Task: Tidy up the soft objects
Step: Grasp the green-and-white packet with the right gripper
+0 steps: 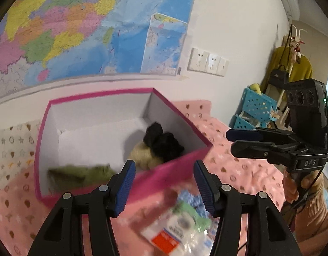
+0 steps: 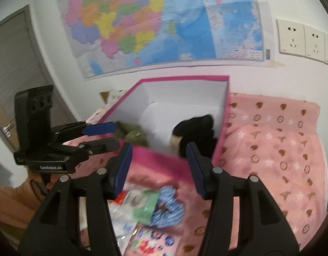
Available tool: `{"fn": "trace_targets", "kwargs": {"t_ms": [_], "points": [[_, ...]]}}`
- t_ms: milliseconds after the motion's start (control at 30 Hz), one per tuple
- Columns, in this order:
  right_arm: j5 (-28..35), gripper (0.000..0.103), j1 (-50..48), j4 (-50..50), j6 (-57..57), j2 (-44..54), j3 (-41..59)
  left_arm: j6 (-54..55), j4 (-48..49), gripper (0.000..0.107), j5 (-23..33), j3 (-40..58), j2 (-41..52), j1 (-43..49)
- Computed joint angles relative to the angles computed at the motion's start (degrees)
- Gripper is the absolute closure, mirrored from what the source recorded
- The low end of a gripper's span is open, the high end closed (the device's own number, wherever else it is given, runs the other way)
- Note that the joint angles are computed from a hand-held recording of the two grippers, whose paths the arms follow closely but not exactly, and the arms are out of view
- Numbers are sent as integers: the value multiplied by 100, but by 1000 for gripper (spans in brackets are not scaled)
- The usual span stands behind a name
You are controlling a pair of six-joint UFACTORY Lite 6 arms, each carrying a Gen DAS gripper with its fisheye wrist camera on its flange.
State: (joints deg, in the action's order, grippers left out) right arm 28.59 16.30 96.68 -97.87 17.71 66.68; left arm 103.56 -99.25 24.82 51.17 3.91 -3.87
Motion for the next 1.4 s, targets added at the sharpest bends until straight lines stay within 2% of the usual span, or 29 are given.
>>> {"fn": "trace_targets", "kwargs": {"t_ms": [167, 367, 800, 900, 1000, 1033, 1167, 1400], "points": [[269, 47, 170, 34, -118, -173, -638, 214, -116, 47, 80, -676, -272, 66], [354, 47, 357, 184, -110, 463, -731, 79, 79, 47, 208, -1084, 34, 246], [373, 47, 535, 143, 276, 1454, -250, -477, 649, 47, 961, -954, 981, 431], [421, 47, 537, 149, 342, 1595, -139, -666, 756, 47, 992, -844, 1163, 372], [429, 55, 564, 224, 248, 1610, -152, -657, 712, 48, 1096, -795, 1284, 349], [370, 61, 589, 273, 182, 1591, -171, -654, 729, 49, 1152, -751, 1323, 364], [319, 65, 623, 410, -24, 1494, -276, -411, 383, 56, 1042, -836, 1144, 198], [247, 68, 588, 636, -233, 1207, -520, -450, 403, 60, 1019, -914, 875, 101]]}}
